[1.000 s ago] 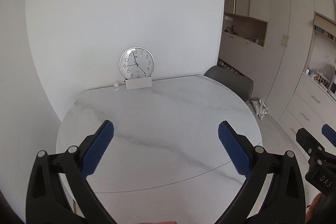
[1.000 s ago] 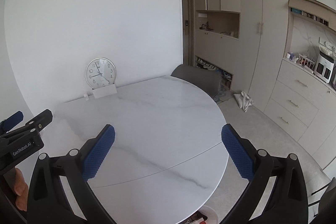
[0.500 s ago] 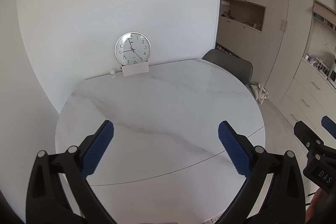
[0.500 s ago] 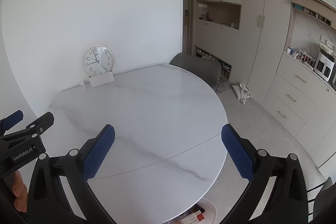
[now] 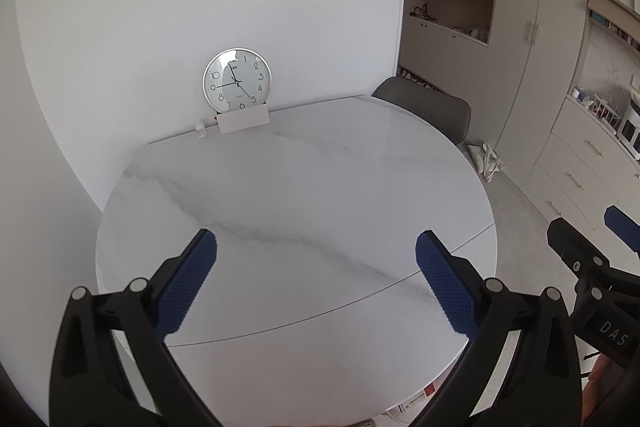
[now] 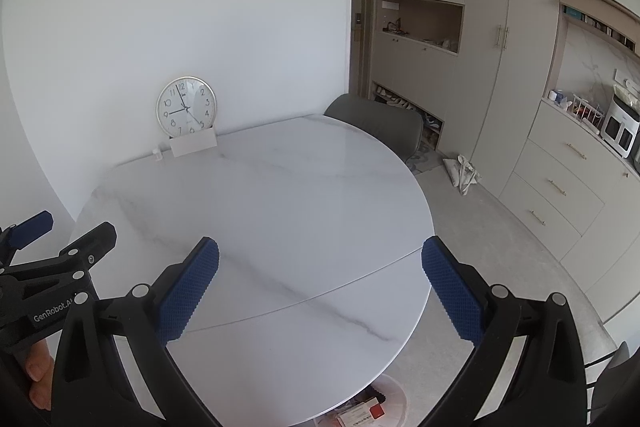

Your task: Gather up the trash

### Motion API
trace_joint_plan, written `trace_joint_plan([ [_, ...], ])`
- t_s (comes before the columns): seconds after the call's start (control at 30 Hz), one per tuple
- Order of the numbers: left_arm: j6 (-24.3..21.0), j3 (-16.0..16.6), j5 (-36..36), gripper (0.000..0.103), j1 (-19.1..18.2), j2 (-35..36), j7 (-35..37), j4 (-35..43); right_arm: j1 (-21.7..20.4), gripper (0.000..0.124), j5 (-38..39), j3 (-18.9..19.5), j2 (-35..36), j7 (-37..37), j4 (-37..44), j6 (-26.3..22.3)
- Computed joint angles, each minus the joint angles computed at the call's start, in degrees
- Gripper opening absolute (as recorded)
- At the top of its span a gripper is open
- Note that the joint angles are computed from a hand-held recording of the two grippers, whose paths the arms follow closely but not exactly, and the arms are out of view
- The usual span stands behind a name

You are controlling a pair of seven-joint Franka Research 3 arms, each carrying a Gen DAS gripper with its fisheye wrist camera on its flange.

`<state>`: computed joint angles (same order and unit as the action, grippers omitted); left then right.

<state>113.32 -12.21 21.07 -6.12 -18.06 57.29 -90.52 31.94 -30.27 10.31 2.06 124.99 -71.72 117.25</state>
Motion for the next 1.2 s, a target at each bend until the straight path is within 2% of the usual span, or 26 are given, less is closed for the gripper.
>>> trace_joint_plan([
  [1.2, -0.4, 0.4, -1.0, 0.095, 0.2, -0.1, 0.0, -0.2, 0.9, 0.101, -0.1, -0.4, 1.2, 0.3, 1.3, -0.8],
])
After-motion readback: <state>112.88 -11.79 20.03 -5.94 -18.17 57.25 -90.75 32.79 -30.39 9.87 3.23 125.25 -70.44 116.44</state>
